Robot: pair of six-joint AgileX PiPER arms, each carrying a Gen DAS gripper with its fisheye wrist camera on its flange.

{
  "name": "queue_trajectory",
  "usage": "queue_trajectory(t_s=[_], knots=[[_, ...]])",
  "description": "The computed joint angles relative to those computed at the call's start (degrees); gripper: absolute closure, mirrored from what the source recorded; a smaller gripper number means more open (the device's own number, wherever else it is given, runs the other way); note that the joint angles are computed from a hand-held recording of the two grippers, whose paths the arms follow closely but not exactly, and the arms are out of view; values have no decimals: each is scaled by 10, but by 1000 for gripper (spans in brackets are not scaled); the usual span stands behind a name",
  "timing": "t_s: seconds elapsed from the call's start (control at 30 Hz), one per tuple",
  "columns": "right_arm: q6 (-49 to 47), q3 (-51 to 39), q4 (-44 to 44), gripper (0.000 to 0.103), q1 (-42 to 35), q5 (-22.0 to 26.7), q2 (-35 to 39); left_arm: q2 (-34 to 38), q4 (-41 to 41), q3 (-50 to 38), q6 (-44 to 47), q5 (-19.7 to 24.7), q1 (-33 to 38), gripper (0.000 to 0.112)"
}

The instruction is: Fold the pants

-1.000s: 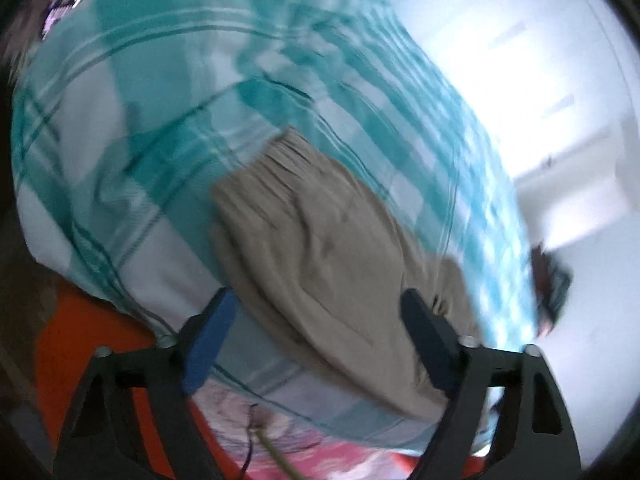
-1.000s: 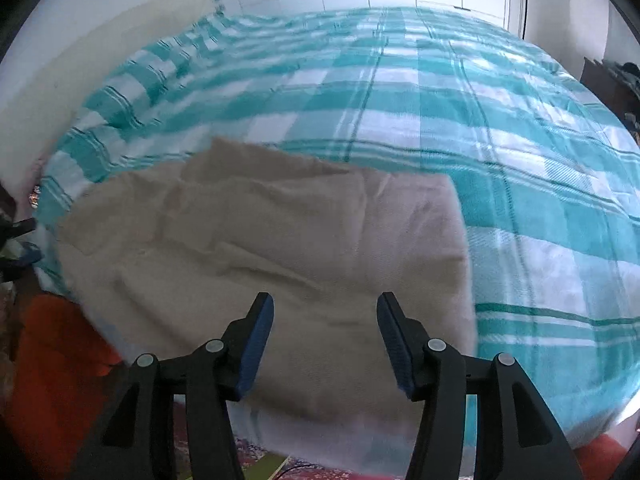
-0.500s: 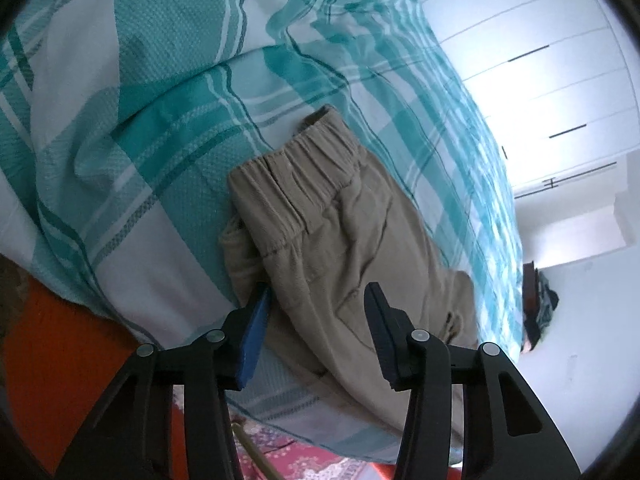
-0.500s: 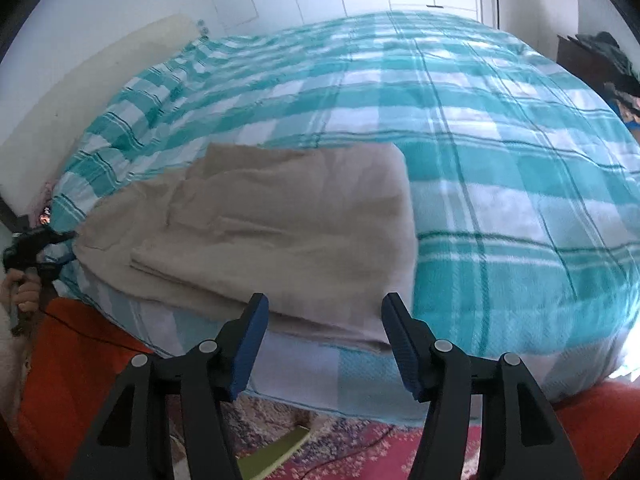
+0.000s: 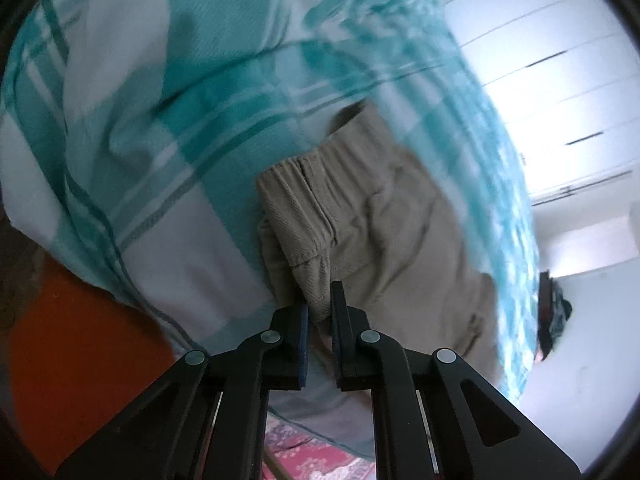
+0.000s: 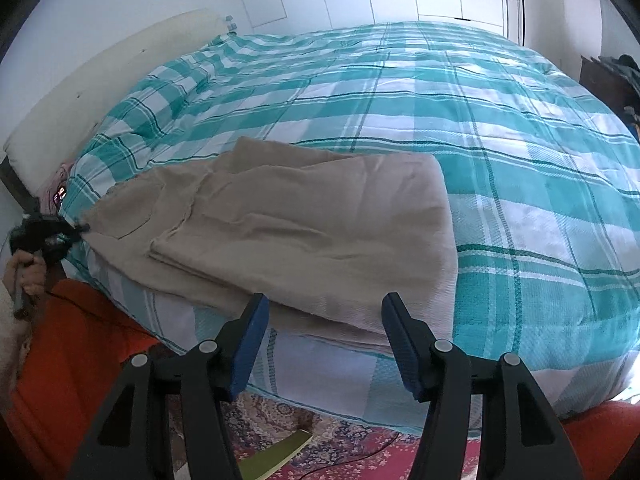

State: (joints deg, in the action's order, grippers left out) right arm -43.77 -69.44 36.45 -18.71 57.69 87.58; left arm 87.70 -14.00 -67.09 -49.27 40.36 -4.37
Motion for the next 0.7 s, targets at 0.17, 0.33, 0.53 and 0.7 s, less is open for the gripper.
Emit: queue_trajectory(t_s=[0.17,0.33,0.53,0.7], knots=[[-2,0,-4,44,8,-1,1,-5,25,-36,1,41,-5,97],[-8,4,5,44,1,1,3,-59,1,24,-11,-4,39,72],[-7,4,4,44,10,-4,8,-25,-53,36,35,-39,48,40],[-13,8,6,44,8,-2,6,-12,-117,57,79,-88,44,82]])
